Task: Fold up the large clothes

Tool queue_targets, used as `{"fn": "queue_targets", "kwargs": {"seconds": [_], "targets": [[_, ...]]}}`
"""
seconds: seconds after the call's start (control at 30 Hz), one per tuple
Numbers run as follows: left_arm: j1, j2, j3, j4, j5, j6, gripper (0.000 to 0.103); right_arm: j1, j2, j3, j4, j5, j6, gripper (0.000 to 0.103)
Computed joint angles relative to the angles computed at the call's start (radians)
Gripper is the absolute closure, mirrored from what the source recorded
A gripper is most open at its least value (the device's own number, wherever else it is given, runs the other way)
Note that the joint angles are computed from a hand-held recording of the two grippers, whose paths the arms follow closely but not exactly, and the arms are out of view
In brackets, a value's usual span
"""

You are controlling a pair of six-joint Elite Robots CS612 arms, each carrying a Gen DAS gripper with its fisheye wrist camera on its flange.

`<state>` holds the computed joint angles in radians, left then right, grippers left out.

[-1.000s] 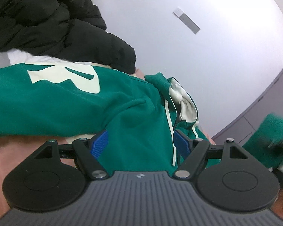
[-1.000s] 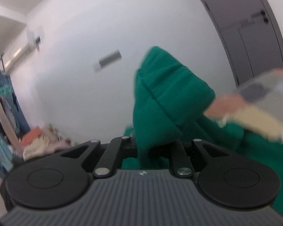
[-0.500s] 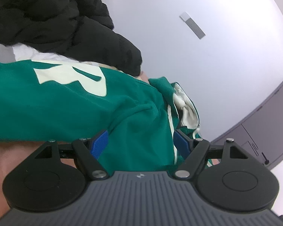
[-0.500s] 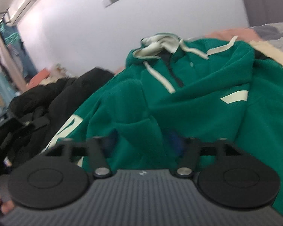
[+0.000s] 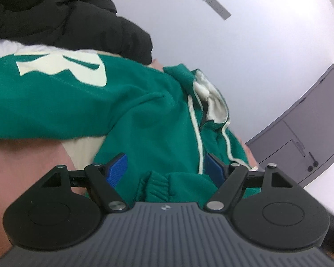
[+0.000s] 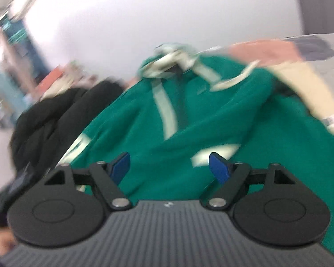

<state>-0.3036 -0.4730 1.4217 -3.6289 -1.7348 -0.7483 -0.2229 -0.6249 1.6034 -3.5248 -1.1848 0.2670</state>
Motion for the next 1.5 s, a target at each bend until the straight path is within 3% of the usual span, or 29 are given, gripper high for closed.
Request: {"fn": "queue_targets", "kwargs": {"seconds": [0.13,0.27,0.47,0.5,0.57,0.67,0.73,0.87,0.97,1.1,1.23,1.3,1.37,1.5], "targets": [[-0.007,0.004,-0.011,0.050,0.017,0.013,0.023,-0.033,0.061,-0.135,0.095,-0.056,0.167,0.022],[-0.009,0.013,-0.028,0.067,0.029,0.014,0.023,-0.071,0.151,-0.295,0.211,0.034,0.360,0.022],[-0.012,0.029,-0.053,0.076,0.040,0.050,0.023,-0.095,0.274,-0.512,0.330,0.153,0.412,0.023],[-0.011,0.034,-0.060,0.077,0.033,0.048,0.023,-0.099,0.294,-0.541,0.324,0.183,0.429,0.028],[-0.010,0.041,-0.070,0.075,0.023,0.038,0.023,-0.099,0.313,-0.568,0.304,0.179,0.440,0.075],[-0.011,0.051,-0.087,0.052,0.007,0.036,0.023,-0.106,0.336,-0.606,0.246,0.196,0.419,0.090],[-0.013,0.056,-0.097,0.029,-0.002,0.054,0.023,-0.114,0.351,-0.625,0.186,0.201,0.445,0.091],[-0.016,0.068,-0.115,-0.006,-0.037,0.084,0.023,-0.134,0.395,-0.672,0.074,0.170,0.609,0.091],[-0.019,0.078,-0.133,0.000,-0.075,0.116,0.023,-0.146,0.422,-0.694,0.087,0.137,0.646,0.092],[-0.024,0.087,-0.152,0.035,-0.104,0.148,0.023,-0.151,0.448,-0.708,0.075,0.159,0.672,0.095],[-0.025,0.097,-0.169,0.061,-0.135,0.182,0.023,-0.141,0.395,-0.645,0.105,0.142,0.579,0.087],[-0.028,0.100,-0.174,0.071,-0.145,0.204,0.023,-0.142,0.365,-0.600,0.117,0.149,0.548,0.076],[-0.033,0.101,-0.178,0.088,-0.149,0.224,0.023,-0.140,0.334,-0.555,0.134,0.156,0.485,0.056],[-0.041,0.114,-0.204,0.109,-0.126,0.244,0.023,-0.133,0.246,-0.412,0.136,0.110,0.309,0.046]]}}
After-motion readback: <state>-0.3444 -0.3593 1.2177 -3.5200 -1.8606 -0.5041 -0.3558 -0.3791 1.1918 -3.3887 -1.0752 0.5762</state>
